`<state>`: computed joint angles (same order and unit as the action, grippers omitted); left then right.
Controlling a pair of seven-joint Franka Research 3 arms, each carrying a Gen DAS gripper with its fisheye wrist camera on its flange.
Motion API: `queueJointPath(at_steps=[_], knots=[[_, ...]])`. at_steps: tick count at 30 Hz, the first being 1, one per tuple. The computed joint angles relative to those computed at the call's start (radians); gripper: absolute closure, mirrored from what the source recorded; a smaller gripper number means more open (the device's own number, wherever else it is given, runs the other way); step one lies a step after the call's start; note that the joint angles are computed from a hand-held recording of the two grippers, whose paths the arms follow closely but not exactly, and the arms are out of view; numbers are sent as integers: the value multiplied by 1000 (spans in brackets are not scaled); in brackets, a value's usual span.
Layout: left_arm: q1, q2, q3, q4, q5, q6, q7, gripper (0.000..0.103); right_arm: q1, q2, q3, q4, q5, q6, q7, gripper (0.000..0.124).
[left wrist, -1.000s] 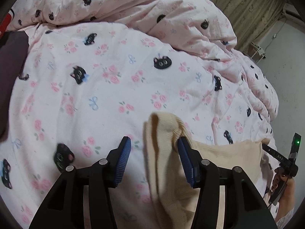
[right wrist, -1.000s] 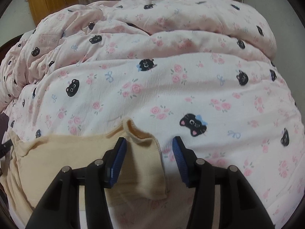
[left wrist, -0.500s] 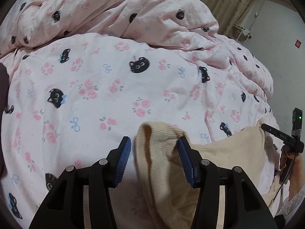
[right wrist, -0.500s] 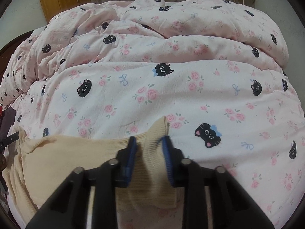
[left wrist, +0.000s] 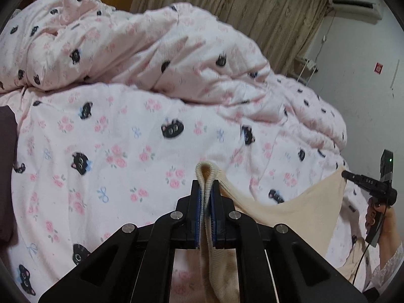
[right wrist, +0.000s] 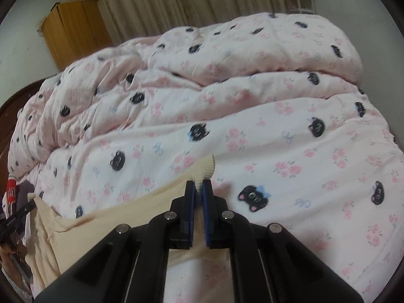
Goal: Fold clothes
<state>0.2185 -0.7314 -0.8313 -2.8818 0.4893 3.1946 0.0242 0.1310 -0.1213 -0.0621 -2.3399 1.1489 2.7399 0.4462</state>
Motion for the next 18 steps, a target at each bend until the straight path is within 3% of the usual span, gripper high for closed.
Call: queueJointPath(at_steps=[4,10,14,15,17,18], knots=[[18,-18,-19,6,-2,-37,-24,98,-7,4,-11,15,62,23,-14,118],[53,126,-31,61,59,-118,-52,97,-15,67,13,31,-17,50,40,118],[72,178,-32,74,101,-125,-101,94,-15,96,29,23,-51,102,68,113],[73,182,-29,72,109,-121,-117,93,-16,101,31,22,-50,119,73,110],[67,181,-16,66,124,-119,-149,89,-15,106,38,16,-63,187,107,83],[59,170,-10,62,129,-125,-167,84,-13,103,41,11,-48,232,109,78]])
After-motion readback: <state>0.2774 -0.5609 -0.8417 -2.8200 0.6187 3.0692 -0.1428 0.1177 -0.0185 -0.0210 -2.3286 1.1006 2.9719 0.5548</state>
